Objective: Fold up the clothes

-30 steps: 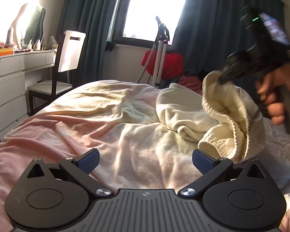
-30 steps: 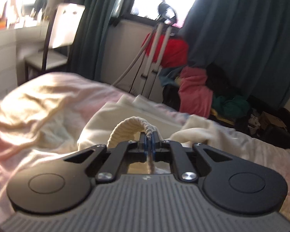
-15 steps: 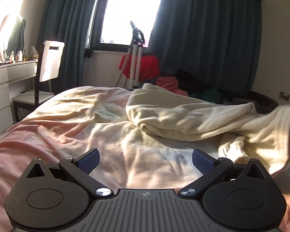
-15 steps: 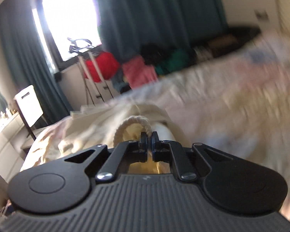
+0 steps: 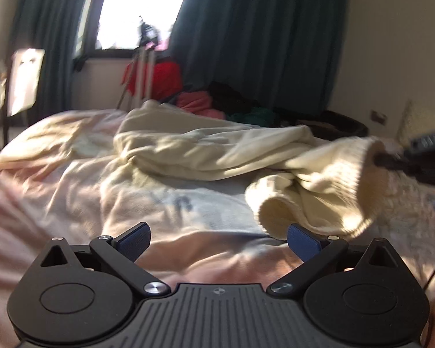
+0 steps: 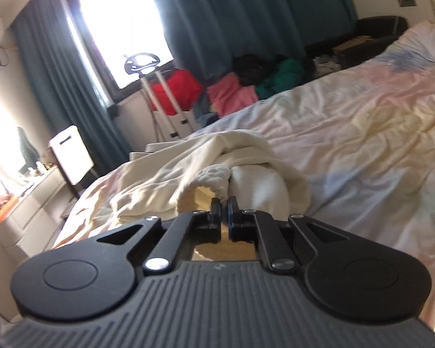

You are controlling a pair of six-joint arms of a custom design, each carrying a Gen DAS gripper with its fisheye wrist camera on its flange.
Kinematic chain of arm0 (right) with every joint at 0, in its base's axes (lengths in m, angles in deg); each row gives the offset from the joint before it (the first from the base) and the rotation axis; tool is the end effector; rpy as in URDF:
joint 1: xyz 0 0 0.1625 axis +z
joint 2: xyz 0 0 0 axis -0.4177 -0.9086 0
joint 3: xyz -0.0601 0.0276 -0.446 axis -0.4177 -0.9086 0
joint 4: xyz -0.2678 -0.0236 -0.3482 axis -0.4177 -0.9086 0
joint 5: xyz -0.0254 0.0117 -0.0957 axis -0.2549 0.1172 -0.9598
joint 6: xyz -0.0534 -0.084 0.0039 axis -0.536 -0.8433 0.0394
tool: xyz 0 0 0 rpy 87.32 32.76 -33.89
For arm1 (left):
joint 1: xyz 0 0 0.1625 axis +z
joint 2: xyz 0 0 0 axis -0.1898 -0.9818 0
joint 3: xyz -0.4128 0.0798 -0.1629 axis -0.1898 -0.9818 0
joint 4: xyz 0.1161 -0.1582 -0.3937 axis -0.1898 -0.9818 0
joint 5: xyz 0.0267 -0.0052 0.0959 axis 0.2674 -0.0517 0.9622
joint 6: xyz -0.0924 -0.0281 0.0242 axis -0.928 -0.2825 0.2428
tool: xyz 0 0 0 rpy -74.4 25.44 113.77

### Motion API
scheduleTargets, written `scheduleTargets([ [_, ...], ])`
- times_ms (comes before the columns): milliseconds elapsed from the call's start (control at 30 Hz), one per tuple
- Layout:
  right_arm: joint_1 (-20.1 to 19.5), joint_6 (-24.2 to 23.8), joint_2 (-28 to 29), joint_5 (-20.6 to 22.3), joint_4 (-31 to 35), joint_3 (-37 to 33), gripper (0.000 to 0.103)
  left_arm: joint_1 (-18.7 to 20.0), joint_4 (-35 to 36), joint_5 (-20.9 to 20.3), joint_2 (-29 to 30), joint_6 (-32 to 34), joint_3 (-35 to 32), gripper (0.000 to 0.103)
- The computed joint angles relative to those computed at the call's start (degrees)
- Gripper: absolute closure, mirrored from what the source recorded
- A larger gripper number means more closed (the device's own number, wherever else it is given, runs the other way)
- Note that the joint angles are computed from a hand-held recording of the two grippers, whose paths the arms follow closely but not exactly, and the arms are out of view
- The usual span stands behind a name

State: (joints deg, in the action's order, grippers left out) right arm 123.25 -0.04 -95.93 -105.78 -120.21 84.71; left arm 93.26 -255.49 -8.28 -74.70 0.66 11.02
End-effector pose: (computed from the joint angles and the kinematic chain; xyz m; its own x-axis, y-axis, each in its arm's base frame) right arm 0.2482 -0.8427 0.0098 -0.9320 -0.1855 0.3114 -0.3624 0.4956 -0.7893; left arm 0.0722 -0.7006 0.2719 -0.7761 0.1028 -0.6221 0.5971 0.4371 -0.6726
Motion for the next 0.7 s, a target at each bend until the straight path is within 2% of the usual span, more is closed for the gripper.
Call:
scheduleTargets([
  [67, -0.4, 0.9, -0.7, 3.0, -0.5, 0.9, 0.096, -0.7, 0.2, -2.2, 0.5, 4.4, 0.4, 0.002],
  [133, -1.1, 2.4, -1.5, 7.0, -0.8, 1.8, 0.096, -1.3, 2.2, -4.9, 1.5, 6.2, -0.3, 0.002],
  [233, -2.8, 4.6, -2.8, 16.4, -2.0, 3.4, 0.1, -2.4, 3.6, -8.5, 3.9, 9.3, -2.1, 0.002],
  [300, -2.9, 2.9, -2.7, 17.2, -3.9, 3.5, 0.1, -3.4, 3.2, -8.0, 7.3, 10.4, -4.9, 0.002],
  [367, -2.3, 1.1, -1.8, 12.6, -5.0, 2.2, 0.1, -4.5, 3.8, -6.4, 11.1, 10.6, -8.6, 0.003],
  [500, -2.8, 8.8, -1.6, 7.1, -2.8, 0.8, 0.1, -4.4, 7.4, -6.2, 16.2, 8.0, -15.2, 0.007],
  [600, -2.8, 13.9, -1.3, 0.7, -1.5, -0.3, 0.1, -3.4, 9.4, -10.1, 16.4, 4.4, -16.5, 0.007],
  [700, -3.0, 18.4, -0.8, -3.2, -0.8, -1.3, 0.099, -1.8, 11.0, -15.0, 14.3, -1.3, -15.9, 0.007],
])
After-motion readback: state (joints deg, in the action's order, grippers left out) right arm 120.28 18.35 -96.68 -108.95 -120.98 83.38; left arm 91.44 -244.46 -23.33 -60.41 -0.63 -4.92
